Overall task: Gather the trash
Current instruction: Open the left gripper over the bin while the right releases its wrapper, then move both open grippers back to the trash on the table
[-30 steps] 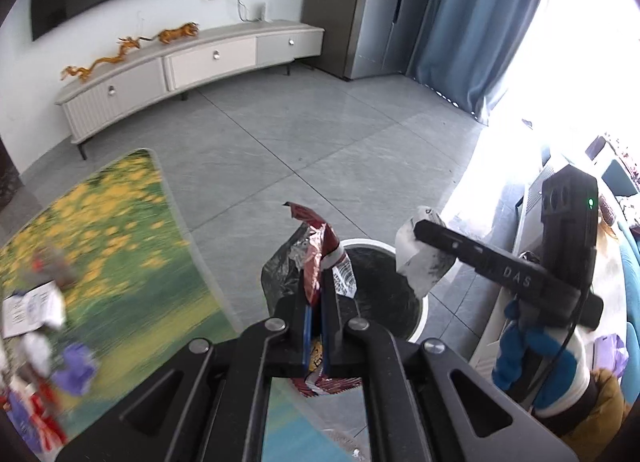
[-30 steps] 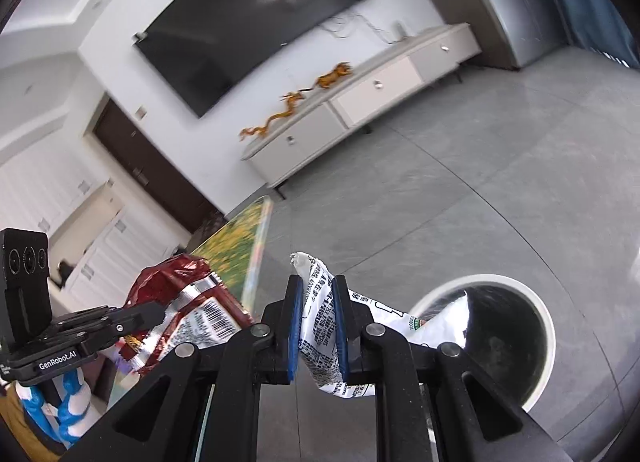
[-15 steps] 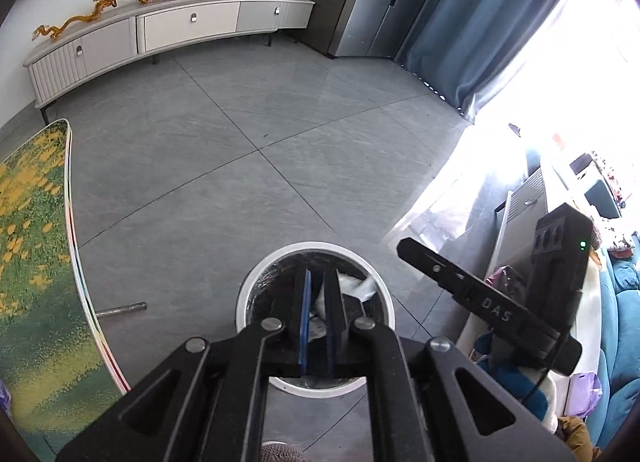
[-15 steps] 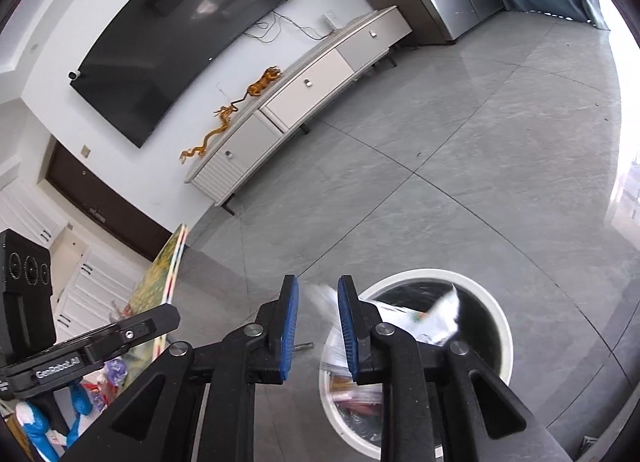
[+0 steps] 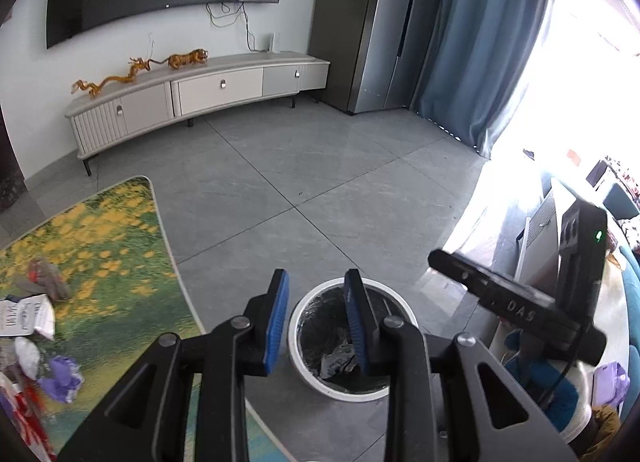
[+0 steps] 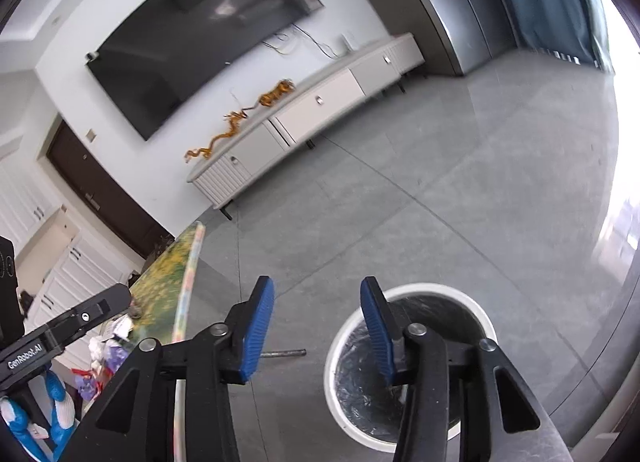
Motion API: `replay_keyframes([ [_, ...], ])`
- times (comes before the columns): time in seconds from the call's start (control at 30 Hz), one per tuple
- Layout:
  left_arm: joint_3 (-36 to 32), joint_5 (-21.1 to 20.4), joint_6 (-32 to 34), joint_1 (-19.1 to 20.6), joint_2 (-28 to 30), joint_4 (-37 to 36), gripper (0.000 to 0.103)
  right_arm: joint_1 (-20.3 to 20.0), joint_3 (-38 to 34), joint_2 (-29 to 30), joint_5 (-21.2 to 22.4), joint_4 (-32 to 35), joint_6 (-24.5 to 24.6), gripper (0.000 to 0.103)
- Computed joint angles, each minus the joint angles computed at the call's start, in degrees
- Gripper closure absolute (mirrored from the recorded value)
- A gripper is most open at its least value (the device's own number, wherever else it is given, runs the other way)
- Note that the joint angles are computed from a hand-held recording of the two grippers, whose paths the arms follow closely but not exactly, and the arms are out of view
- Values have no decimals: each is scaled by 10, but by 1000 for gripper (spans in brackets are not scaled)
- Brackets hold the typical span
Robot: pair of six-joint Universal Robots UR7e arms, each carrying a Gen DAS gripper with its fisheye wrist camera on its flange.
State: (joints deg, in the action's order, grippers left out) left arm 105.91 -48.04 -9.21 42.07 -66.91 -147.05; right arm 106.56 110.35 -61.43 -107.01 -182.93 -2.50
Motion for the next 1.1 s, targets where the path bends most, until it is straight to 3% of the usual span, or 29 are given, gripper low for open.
replay_keyframes([
  [0.03, 12, 11, -4, -8, -16, 4, 57, 15, -2, 0, -7, -3, -7, 55],
  [0.1, 27, 32, -8, -21, -36, 0, 48, 35, -6, 2, -16, -9, -14, 53],
  [0.3, 81, 75, -18, -56, -127, 8, 47, 108, -29, 21, -29, -23, -40, 49],
  [0.5, 130, 147, -61, -94, -246, 66, 47, 156, -51, 42, -22, -25, -52, 49],
  [0.67, 157, 219, -153, -118, -350, 193, 47, 190, -72, 64, -20, -13, -58, 49],
  [0.87, 168, 275, -329, -140, -480, 425, 47, 213, -90, 91, -20, 4, -65, 48],
  [1.1, 144, 313, -497, -144, -555, 663, 46, 229, -111, 122, -19, 23, -63, 47],
])
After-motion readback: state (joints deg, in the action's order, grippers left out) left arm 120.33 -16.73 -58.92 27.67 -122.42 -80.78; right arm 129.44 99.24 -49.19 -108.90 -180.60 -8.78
